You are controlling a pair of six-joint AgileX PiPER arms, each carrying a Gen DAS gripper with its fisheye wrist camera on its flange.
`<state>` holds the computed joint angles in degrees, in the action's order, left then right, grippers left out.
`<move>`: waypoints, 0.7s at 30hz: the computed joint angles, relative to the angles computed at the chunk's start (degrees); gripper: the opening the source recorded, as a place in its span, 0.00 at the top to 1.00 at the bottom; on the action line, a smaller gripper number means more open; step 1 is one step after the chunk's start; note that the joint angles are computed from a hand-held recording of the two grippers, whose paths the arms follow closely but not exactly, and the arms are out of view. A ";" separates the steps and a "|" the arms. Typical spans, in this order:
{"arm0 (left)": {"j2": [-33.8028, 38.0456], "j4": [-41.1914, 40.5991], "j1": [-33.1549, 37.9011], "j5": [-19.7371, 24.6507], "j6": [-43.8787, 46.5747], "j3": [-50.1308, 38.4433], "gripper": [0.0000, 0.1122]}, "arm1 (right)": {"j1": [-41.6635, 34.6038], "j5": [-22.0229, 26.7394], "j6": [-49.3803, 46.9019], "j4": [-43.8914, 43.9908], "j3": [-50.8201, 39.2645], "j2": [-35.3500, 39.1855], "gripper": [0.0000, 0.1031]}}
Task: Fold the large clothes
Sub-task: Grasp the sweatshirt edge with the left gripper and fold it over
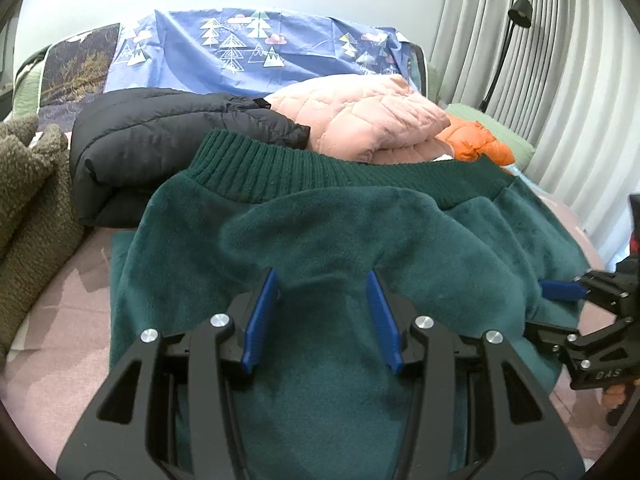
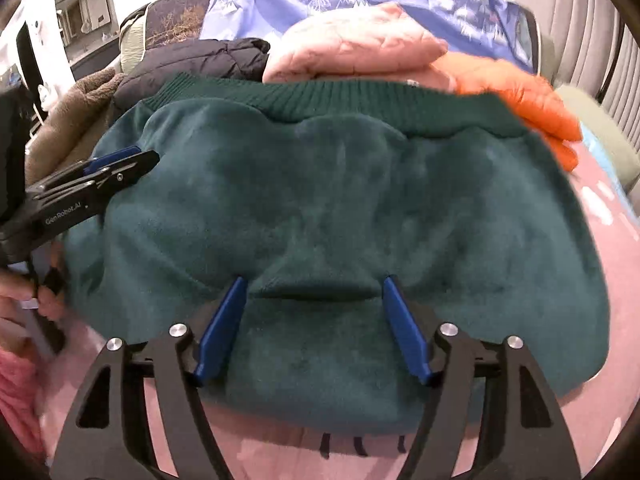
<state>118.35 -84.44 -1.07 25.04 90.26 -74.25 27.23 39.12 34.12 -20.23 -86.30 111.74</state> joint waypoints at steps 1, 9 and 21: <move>-0.31 3.09 -0.12 -0.41 -3.50 -0.54 0.57 | 0.20 1.23 -0.16 -0.10 -0.94 0.22 0.32; -8.07 2.05 9.37 2.07 -4.30 7.28 0.39 | 1.24 -6.92 8.50 -7.50 11.86 -10.99 0.32; 2.65 11.44 17.61 17.20 -18.93 -1.15 0.31 | 9.80 0.39 18.60 -27.55 12.08 -10.71 0.26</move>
